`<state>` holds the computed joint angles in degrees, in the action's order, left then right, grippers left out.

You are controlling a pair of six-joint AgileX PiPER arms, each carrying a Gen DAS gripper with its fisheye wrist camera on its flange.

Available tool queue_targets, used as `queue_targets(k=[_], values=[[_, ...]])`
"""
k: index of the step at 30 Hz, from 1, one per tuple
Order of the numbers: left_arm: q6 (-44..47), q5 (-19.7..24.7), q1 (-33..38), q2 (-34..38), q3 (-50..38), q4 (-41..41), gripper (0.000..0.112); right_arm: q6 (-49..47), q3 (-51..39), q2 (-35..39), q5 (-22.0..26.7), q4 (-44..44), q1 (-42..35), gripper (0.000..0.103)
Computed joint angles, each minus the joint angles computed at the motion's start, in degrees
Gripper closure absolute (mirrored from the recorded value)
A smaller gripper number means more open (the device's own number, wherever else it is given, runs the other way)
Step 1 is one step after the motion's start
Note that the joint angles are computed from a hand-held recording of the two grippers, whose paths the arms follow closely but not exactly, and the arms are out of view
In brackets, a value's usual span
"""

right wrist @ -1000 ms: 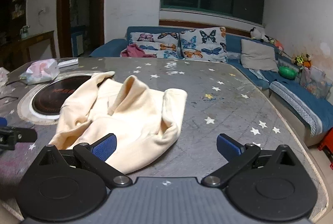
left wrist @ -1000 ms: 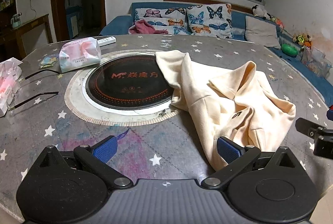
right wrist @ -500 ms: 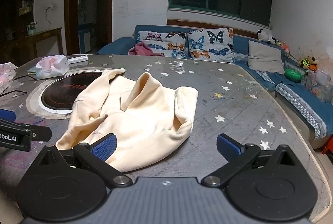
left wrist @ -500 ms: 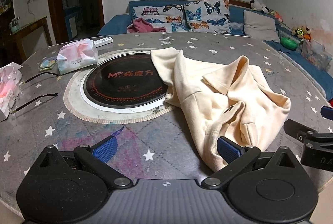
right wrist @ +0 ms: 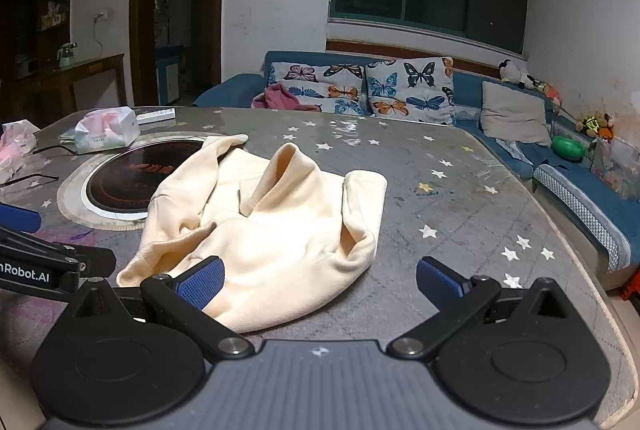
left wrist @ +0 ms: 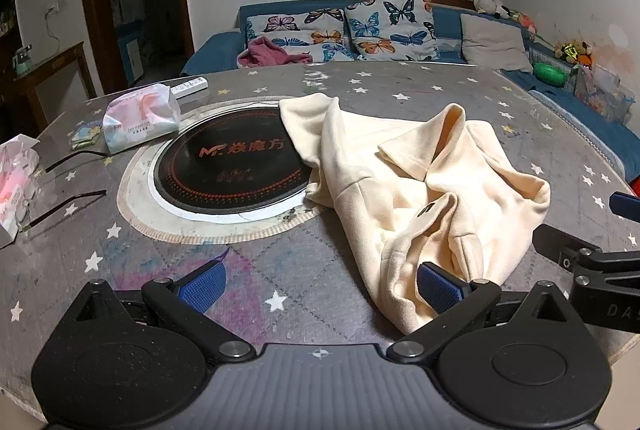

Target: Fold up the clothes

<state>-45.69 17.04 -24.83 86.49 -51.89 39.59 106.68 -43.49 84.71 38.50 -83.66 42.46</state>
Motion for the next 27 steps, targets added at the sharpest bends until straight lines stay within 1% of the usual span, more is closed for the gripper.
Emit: queue_targets(k=[10, 27], values=[[1.0, 0.6, -0.2, 1.2, -1.6, -0.6, 0.009, -0.6, -0.7, 0.8, -1.9, 0.0, -1.1, 0.000], [5.9, 1.6, 0.3, 4.8, -5.9, -5.0, 0.009, -2.9, -3.2, 3.0, -5.6, 0.6, -4.6, 0.000]])
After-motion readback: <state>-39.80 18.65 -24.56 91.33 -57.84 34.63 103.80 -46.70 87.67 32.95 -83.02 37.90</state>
